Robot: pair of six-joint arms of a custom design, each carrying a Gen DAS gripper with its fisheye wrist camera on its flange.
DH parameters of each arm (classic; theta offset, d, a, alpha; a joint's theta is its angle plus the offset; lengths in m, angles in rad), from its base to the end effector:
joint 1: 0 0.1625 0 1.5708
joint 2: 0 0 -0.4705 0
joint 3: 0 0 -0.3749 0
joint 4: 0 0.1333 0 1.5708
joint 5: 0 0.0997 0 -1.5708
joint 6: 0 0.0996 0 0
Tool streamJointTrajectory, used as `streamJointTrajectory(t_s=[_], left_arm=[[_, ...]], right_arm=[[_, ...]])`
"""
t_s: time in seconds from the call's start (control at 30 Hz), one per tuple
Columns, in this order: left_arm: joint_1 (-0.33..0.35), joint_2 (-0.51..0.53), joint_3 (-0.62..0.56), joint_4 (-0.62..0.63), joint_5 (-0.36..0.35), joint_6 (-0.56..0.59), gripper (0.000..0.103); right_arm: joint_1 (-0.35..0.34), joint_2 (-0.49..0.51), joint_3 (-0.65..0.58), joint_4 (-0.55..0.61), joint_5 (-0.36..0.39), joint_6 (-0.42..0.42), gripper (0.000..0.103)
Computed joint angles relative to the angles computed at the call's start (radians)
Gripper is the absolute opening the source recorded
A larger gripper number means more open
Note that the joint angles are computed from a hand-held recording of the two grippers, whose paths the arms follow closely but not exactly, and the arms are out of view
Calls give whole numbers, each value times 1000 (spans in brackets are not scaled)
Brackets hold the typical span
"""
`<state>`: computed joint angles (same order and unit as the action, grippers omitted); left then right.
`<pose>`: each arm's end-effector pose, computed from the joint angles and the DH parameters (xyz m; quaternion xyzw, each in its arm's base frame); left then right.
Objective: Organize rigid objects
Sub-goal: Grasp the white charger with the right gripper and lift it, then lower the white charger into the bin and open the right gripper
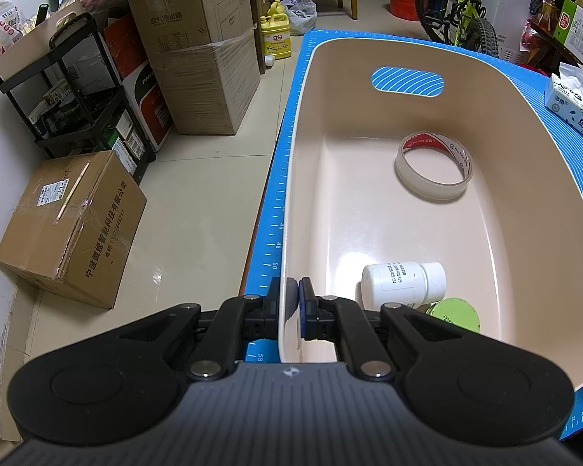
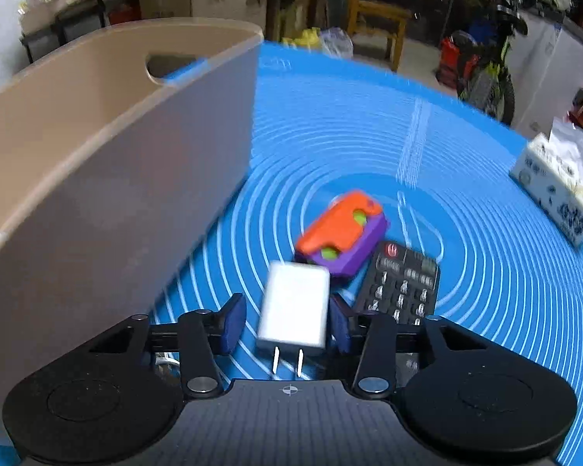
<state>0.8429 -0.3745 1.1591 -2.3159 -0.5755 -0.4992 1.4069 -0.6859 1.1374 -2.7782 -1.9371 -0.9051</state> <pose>-0.3708 -0.7420 0.0116 0.1096 0.8717 -0.2606 0.4002 -0.0404 -0.8425 0.2976 0.2683 -0.8762 0.2260 0.3305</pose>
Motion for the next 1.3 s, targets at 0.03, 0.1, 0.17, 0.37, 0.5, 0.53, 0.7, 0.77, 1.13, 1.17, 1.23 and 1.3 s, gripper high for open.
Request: streamJointTrajectory(t_s=[0.03,0.1,0.17,0.37,0.5,0.53,0.7,0.77,1.13,1.17,1.23,1.3], left_arm=[[0,1,-1,1,0,-1,10],[0,1,-2,2,0,-1,10],[0,1,-2,2,0,-1,10],[-1,2,-3,3,0,-2,10],[-1,1,-2,3,1,-1,10],[0,1,-2,3,1,0,10],[-1,2,-5,5,1,-3,10],[-1,3,-5,5,1,-3,10],[-1,4,-5,5,1,-1,10],[-1,4,-6,5,0,-2,10],[-1,4,-4,3,0,-1,10],[-1,4,-8,8,0,1,10]], right_arm=[[-2,-2,1,7,6,14,50],[-3,-4,2,5,10,28,42],[-6,-11,9,8,21,43,42],[-11,-58,82,-87,77,54,42],[-3,-97,118,-131,125,41,42],[2,-105,120,-136,137,42,42],[24,-144,145,-174,216,36,42],[36,-158,153,-171,251,31,42],[105,-142,180,-104,288,13,42],[111,-139,185,-102,279,12,42],[123,-123,174,-68,246,3,42],[135,-103,153,-22,202,-5,42]])
